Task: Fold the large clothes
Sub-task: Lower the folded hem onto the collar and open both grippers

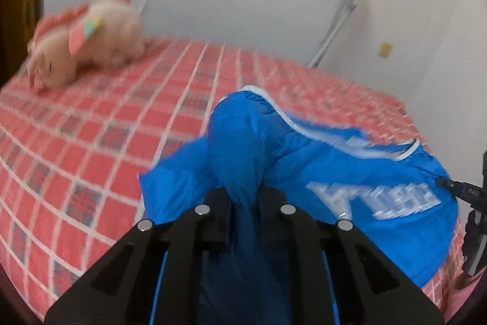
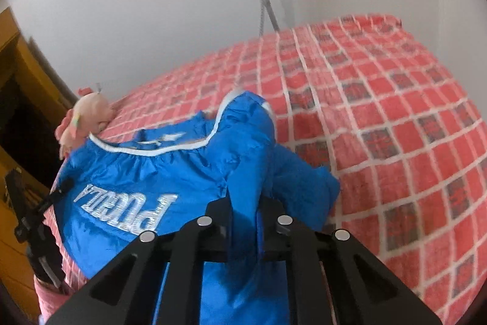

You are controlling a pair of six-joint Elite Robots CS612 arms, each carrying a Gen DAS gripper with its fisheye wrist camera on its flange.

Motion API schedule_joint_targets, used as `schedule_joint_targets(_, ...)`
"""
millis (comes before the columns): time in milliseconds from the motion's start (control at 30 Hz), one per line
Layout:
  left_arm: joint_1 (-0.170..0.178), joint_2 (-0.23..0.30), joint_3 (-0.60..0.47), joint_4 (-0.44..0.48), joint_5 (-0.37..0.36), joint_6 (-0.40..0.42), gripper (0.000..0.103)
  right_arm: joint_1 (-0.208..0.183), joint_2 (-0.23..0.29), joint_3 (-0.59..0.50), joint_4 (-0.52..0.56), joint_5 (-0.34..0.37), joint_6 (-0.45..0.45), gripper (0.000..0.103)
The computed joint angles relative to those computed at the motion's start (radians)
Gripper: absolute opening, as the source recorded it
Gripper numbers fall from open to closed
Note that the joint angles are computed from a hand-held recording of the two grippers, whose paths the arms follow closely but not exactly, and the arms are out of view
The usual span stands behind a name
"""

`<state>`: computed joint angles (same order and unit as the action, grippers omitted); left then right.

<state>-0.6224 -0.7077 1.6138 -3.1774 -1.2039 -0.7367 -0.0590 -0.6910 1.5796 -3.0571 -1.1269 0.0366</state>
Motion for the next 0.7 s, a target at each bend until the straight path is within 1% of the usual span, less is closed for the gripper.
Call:
schedule_joint_targets(33,0.01,0.011,-0.003,-0.001,-0.029,-0.014,0.016,0.002,0.016,-0.015,0.019,-0.008,-0.001,0.013)
schedule_joint_targets(100,0.027,0.026,-0.007,-0.013,-0.081,-0.028,0.018,0.004,0.032,-0.024,0.023,-0.017,-0.014,0.016)
schedule_joint_targets(167,0.032,0.031,-0.008,-0.017,-0.099,-0.04,0.02,0.006,0.042,-0.027,0.023,-0.025,-0.013,0.016)
schedule_joint_targets(300,0.025,0.032,-0.007,-0.002,-0.067,-0.052,0.022,0.018,0.035,-0.009,-0.015,-0.079,-0.018,0.018)
schedule_joint_targets(333,0.024,0.027,-0.005,0.005,-0.062,-0.062,0.024,0.022,0.029,0.001,-0.033,-0.101,-0.02,0.019)
schedule_joint_targets(367,0.021,0.018,0.001,0.016,-0.052,-0.082,0.026,0.026,0.019,0.011,-0.046,-0.117,-0.017,0.023)
schedule_joint_targets(400,0.017,0.008,0.008,0.027,-0.034,-0.099,0.028,0.027,0.004,0.029,-0.07,-0.137,-0.012,0.023)
schedule_joint_targets(433,0.011,-0.004,0.017,0.032,-0.009,-0.108,0.029,0.029,-0.005,0.039,-0.094,-0.151,-0.006,0.024)
schedule_joint_targets(467,-0.003,-0.02,0.031,0.029,0.039,-0.108,0.031,0.03,-0.02,0.06,-0.137,-0.17,0.002,0.024)
schedule_joint_targets(500,-0.017,-0.032,0.042,0.027,0.087,-0.107,0.032,0.032,-0.03,0.071,-0.158,-0.182,0.005,0.025)
schedule_joint_targets(533,-0.031,-0.043,0.05,0.03,0.129,-0.104,0.032,0.038,-0.049,0.092,-0.176,-0.199,0.0,0.026)
schedule_joint_targets(567,-0.045,-0.053,0.054,0.029,0.15,-0.093,0.032,0.043,-0.059,0.101,-0.174,-0.206,-0.001,0.026)
schedule_joint_targets(633,-0.065,-0.063,0.051,0.027,0.144,-0.081,0.032,0.06,-0.083,0.124,-0.159,-0.209,0.0,0.026)
schedule_joint_targets(667,-0.078,-0.061,0.047,0.008,0.129,-0.063,0.032,0.068,-0.088,0.132,-0.164,-0.203,-0.014,0.026)
schedule_joint_targets(700,-0.087,-0.058,0.037,0.011,0.116,-0.041,0.033,0.077,-0.09,0.135,-0.168,-0.204,-0.031,0.026)
